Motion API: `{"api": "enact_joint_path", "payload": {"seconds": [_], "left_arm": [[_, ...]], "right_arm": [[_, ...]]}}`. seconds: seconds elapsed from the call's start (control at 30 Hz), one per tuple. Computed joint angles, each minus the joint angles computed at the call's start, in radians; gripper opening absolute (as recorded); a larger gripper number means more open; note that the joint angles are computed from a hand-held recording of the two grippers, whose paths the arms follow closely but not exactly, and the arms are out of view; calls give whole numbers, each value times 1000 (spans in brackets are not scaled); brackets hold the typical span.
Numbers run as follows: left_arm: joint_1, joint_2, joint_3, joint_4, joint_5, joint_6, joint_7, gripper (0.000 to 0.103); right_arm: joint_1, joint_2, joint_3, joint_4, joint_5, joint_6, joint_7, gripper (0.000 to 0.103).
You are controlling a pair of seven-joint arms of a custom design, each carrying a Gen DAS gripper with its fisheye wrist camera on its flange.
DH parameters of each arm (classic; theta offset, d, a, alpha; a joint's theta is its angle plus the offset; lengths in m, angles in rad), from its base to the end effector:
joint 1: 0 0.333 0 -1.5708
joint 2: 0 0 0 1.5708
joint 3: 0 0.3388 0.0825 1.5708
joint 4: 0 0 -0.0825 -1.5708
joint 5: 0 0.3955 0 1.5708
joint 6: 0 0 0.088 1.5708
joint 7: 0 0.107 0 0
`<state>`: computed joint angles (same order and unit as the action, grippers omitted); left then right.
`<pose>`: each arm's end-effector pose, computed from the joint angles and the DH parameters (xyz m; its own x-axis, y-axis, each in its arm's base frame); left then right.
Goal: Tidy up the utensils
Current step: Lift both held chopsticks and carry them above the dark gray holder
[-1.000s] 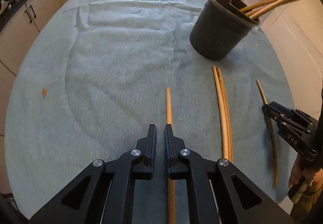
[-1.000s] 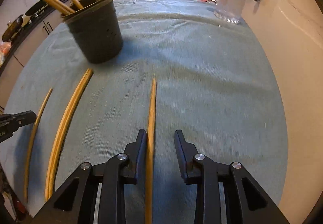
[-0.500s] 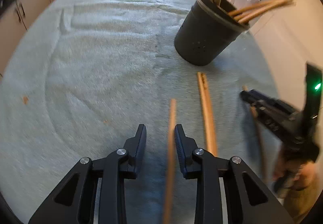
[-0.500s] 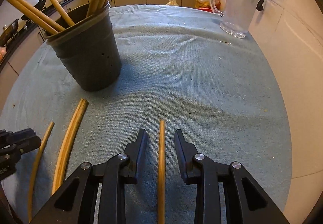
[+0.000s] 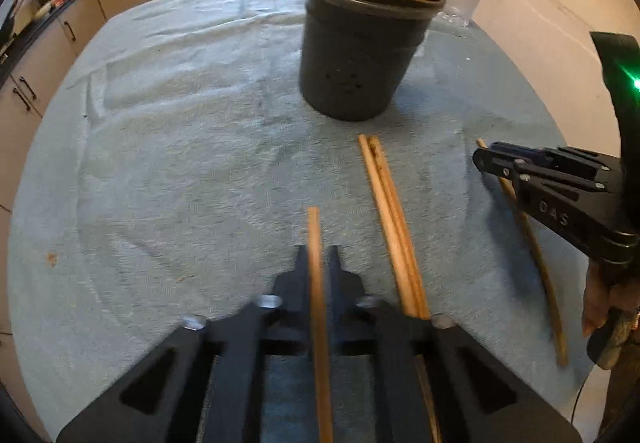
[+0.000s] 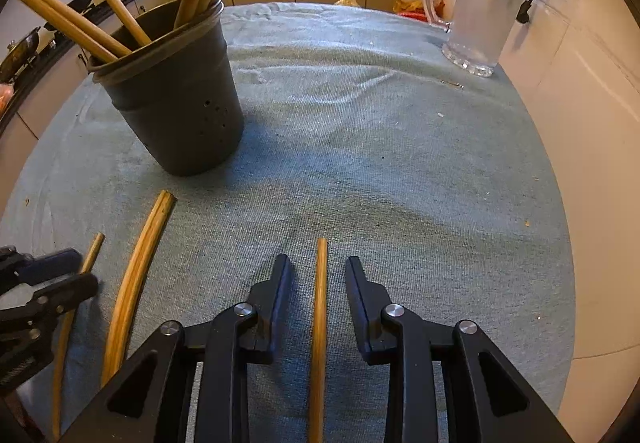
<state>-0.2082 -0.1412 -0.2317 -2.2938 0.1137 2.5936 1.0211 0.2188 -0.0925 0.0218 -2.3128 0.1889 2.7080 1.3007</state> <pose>0.4822 -0.2330 0.4702 -0.0034 -0.9940 0.1091 -0.9063 -0.0431 -0.4205 0.5291 0.1233 0.4507 0.3564 -0.9341 -0.0205 -0.8236 -0.3037 -0.4789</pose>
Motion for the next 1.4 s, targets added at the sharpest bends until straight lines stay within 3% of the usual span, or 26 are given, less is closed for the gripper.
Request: {"api": "enact_joint_path", "payload": {"seconds": [0.03, 0.13, 0.2, 0.4, 0.57, 0.7, 0.83, 1.1, 1.27, 1.4], "left_arm": [[-1, -2, 3, -8, -13, 16, 0, 5], [1, -21, 7, -32, -35, 53, -18, 5], [9, -68, 4, -69, -31, 104, -49, 5], [101, -226, -76, -123, 146, 197, -223, 5], [185, -385, -161, -181, 252, 250, -357, 5], [196, -478, -169, -239, 252, 287, -385, 5], [202, -527, -197, -259, 243, 264, -392, 5], [158, -620, -193, -306, 201, 247, -382, 5], [156, -678, -215, -327, 198, 228, -391, 5], [144, -706, -218, -344, 189, 224, -394, 5]], "right_arm": [[-2, 4, 3, 4, -16, 0, 17, 6], [3, 1, -1, -1, 15, 10, -2, 6], [23, -20, -23, -17, 160, 24, -106, 6], [85, -139, -81, -74, 445, 110, -330, 6], [186, -275, -161, -144, 630, 211, -481, 6], [293, -379, -238, -204, 724, 312, -580, 6], [324, -461, -245, -272, 683, 386, -571, 6], [277, -585, -224, -368, 548, 371, -481, 6], [286, -663, -254, -431, 498, 403, -441, 6], [319, -753, -300, -504, 474, 480, -417, 6]]}}
